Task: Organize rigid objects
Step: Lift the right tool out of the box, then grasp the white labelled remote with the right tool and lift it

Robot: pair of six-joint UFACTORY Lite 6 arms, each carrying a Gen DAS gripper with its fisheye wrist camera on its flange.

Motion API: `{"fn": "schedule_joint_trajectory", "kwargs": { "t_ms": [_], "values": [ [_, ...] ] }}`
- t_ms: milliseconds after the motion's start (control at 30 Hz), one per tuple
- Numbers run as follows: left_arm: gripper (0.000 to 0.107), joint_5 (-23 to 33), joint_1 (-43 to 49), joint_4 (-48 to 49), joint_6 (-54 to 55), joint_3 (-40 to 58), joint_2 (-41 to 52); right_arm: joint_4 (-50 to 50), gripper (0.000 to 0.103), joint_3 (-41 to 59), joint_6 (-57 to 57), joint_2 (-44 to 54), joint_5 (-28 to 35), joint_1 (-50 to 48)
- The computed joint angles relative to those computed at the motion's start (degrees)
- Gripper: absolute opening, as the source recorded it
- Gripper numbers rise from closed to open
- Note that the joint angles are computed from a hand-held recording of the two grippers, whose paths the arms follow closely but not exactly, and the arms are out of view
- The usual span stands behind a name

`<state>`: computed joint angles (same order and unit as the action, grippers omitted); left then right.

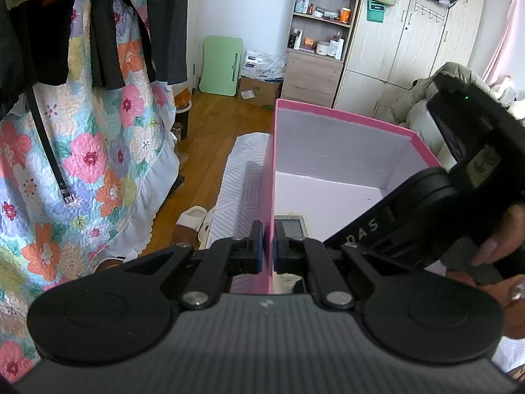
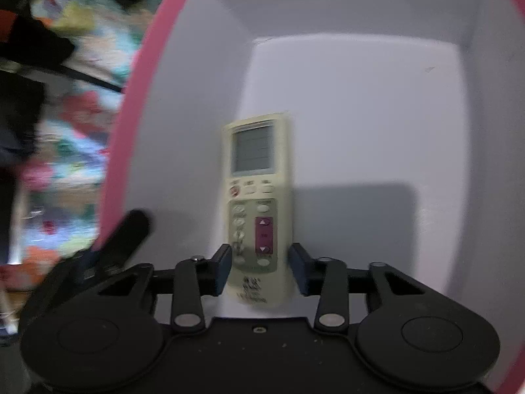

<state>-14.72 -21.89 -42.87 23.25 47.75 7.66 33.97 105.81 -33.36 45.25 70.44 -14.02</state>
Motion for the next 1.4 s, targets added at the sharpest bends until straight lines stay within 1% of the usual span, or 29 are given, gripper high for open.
{"fn": "schedule_joint_trajectory", "kwargs": {
  "t_ms": [33, 67, 133, 200, 267, 367, 433, 567, 667, 700, 733, 800, 867, 1000, 1067, 1100, 1167, 1200, 1333, 1400],
  "values": [
    [0.005, -0.3, -0.2, -0.1, 0.2, -0.2, 0.0, 0.5, 0.043, -1.4, -1.4, -1.5, -0.6, -0.2],
    [0.005, -0.4, -0.3, -0.4, 0.4, -0.3, 0.0, 0.6, 0.043, -4.2, -3.7, -4.4, -2.6, -0.4],
    [0.005, -0.5, -0.3, -0.8, 0.8, -0.2, 0.0, 0.8, 0.043, -11.0, -10.5, -12.3, -6.5, -1.6],
    [0.004, -0.5, -0.4, -1.7, 1.7, -0.1, 0.1, 1.1, 0.043, -13.4, -16.6, -18.3, -5.4, -4.4],
    [0.004, -0.5, -0.4, -2.0, 1.8, -0.2, -0.1, 2.8, 0.043, -14.7, -21.5, -23.5, -2.1, -9.1],
    [0.005, -0.2, -0.3, -1.4, 0.7, -0.2, -0.2, 2.6, 0.043, -8.1, -23.8, -23.1, 5.5, -16.1],
    [0.005, -0.1, -0.4, -2.4, 1.4, -0.1, -0.2, 1.9, 0.044, -3.2, -24.4, -21.4, 8.4, -20.1],
    [0.004, -1.0, -1.5, -8.0, 6.4, 0.3, 0.1, 1.6, 0.045, -1.2, -25.9, -19.8, 7.7, -26.2],
    [0.004, -0.8, -1.5, -9.5, 8.0, 0.8, 0.3, -0.1, 0.049, -3.0, -25.7, -18.1, 5.8, -29.3],
    [0.004, -0.6, -1.4, -8.7, 7.1, 0.7, 0.2, -1.2, 0.052, -4.1, -26.0, -17.4, 4.2, -29.7],
    [0.004, -0.9, -1.7, -8.6, 6.9, 0.6, 0.3, -2.4, 0.056, -6.9, -26.8, -17.6, 1.6, -29.7],
    [0.004, -0.8, -1.7, -8.3, 6.4, 0.4, 0.1, -4.6, 0.056, -11.5, -27.5, -17.5, -3.8, -30.4],
    [0.004, -1.2, -2.2, -10.5, 8.3, 0.7, 0.3, -6.9, 0.056, -13.2, -26.5, -15.7, -6.6, -30.5],
    [0.004, -1.4, -2.0, -11.8, 10.0, 0.8, 0.3, -8.3, 0.056, -15.8, -27.3, -13.0, -13.2, -29.7],
    [0.004, -1.2, -1.6, -10.4, 9.0, 0.7, 0.3, -9.0, 0.057, -17.2, -26.5, -12.0, -15.9, -28.0],
    [0.004, -1.2, -1.7, -10.5, 9.0, 0.8, 0.4, -9.4, 0.057, -17.9, -25.7, -11.9, -17.4, -27.2],
    [0.004, -1.2, -1.7, -10.6, 9.1, 0.8, 0.4, -9.2, 0.064, -20.6, -26.1, -12.8, -21.8, -25.8],
    [0.004, -1.3, -1.8, -10.6, 9.2, 0.7, 0.3, -9.3, 0.064, -21.5, -26.0, -13.0, -23.8, -24.9],
    [0.004, -0.8, -1.6, -10.2, 8.6, 0.8, 0.1, -10.4, 0.068, -22.7, -24.7, -12.8, -28.4, -21.8],
    [0.004, -0.8, -1.7, -10.6, 8.7, 1.0, 0.3, -10.5, 0.068, -23.9, -24.1, -12.8, -31.6, -20.5]
  ]
}}
